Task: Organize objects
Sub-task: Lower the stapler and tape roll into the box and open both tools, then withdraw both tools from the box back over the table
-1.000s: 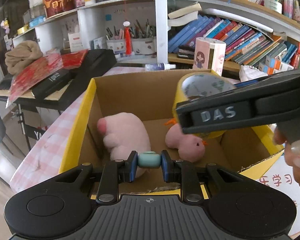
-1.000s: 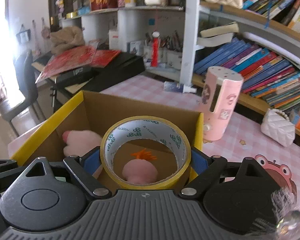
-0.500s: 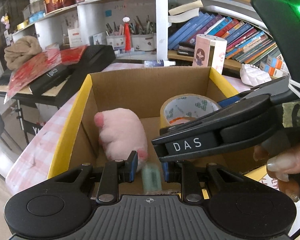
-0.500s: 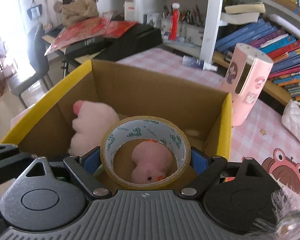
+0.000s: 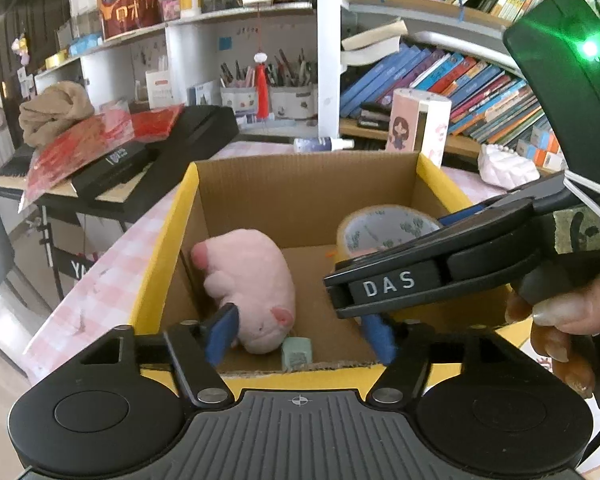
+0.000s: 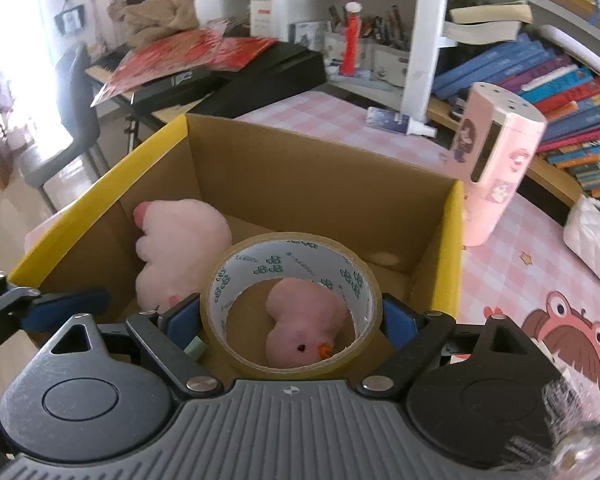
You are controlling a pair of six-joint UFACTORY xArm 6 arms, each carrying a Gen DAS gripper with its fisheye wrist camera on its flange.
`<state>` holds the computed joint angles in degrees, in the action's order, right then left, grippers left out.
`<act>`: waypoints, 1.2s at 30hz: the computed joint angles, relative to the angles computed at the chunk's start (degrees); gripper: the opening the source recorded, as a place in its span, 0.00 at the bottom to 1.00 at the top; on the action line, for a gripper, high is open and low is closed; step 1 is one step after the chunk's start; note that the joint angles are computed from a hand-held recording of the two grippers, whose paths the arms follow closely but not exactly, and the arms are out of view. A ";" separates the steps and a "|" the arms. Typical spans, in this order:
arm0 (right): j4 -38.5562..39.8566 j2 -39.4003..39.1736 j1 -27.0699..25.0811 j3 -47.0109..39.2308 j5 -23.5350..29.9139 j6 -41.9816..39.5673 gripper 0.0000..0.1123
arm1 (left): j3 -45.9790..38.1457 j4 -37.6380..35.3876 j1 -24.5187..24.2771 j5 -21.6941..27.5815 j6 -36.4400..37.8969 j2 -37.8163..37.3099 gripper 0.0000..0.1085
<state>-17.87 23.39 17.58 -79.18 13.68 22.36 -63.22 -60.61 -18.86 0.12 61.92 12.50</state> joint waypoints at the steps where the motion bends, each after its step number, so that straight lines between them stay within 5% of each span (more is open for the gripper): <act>1: -2.84 -0.77 -0.19 0.97 -0.76 2.81 0.81 | 0.04 -2.36 -0.05 0.15 2.27 -0.41 0.68; 10: -41.11 -9.11 -2.24 7.34 -5.27 39.84 0.81 | 0.93 -26.17 -0.10 0.16 24.95 -4.86 0.75; 20: -74.81 -20.03 1.29 15.03 2.87 75.25 0.81 | 4.09 -44.32 2.51 1.70 41.28 -10.66 0.79; 29: -72.95 -28.83 8.77 26.48 14.62 79.11 0.81 | 11.12 -46.88 4.86 3.13 44.46 -16.58 0.82; 36: -65.37 -31.31 15.39 31.19 21.27 76.50 0.81 | 17.62 -41.87 5.64 3.73 40.22 -21.60 0.82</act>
